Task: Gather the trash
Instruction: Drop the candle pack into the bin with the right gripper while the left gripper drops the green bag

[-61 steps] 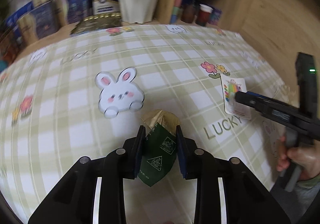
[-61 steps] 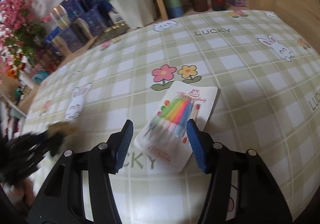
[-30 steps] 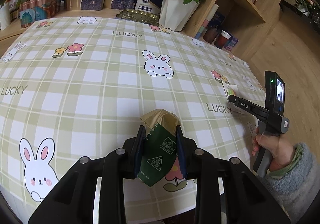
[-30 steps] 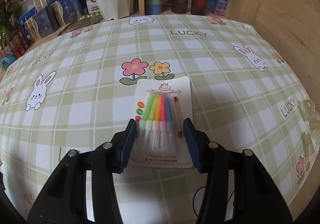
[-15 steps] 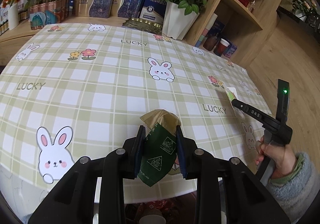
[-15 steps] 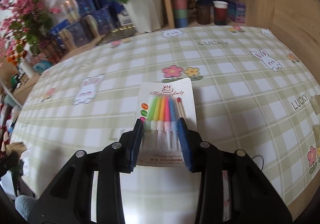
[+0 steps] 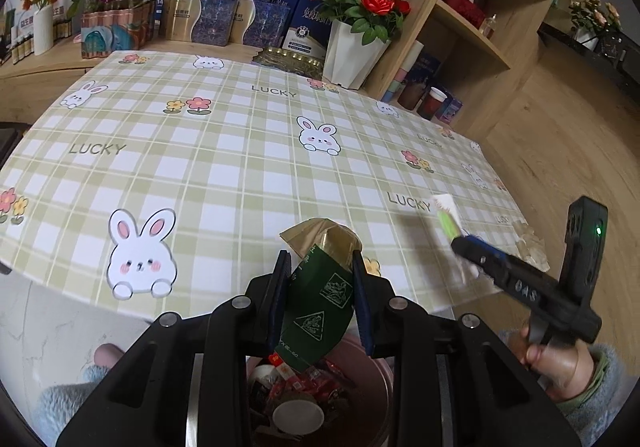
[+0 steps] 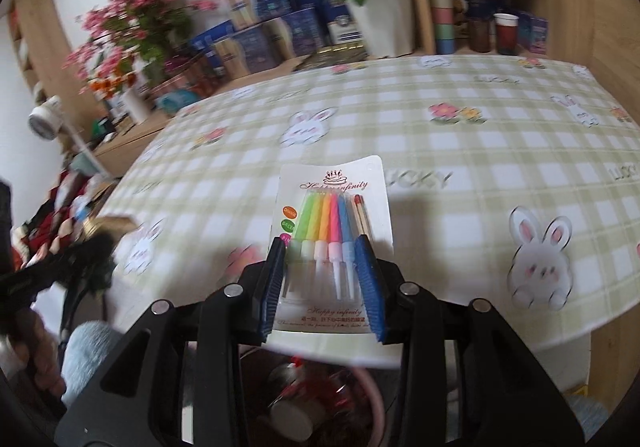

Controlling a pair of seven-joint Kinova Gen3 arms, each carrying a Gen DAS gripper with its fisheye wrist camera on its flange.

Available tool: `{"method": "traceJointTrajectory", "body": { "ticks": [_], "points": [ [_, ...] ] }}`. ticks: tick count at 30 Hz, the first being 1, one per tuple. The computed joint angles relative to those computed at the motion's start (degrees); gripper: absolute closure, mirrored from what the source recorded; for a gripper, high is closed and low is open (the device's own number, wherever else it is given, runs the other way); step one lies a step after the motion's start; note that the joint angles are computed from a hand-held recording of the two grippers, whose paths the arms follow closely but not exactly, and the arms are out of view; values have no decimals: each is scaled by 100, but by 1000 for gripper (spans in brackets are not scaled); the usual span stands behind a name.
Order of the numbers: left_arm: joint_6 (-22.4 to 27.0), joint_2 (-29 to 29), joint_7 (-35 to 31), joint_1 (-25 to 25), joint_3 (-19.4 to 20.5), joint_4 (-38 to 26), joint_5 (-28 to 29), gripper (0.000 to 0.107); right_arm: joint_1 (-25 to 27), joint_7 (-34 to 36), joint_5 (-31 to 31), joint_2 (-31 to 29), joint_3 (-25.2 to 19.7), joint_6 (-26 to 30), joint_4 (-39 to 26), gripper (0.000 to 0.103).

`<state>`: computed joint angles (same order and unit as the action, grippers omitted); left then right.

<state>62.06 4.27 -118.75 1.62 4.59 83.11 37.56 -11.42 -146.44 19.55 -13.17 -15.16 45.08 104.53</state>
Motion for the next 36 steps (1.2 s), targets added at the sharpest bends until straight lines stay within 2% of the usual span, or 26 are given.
{"method": "traceJointTrajectory", "body": {
  "ticks": [7,15,23,36],
  "points": [
    [97,-430,-277,-89,-195,447,153,78,-340,153,-461,-242,-239,-42,284,65],
    [159,-759,-476,-104,-428,868,238,78,-602,160,-916,-217,-405,46,417,65],
    [195,-924,-557,-108,-558,1032,277,78,-853,538,-1445,-76,-147,12,428,65],
    [245,-957,-554,-59,-566,1070,180,78,-892,536,-1521,12,-118,169,381,61]
  ]
}}
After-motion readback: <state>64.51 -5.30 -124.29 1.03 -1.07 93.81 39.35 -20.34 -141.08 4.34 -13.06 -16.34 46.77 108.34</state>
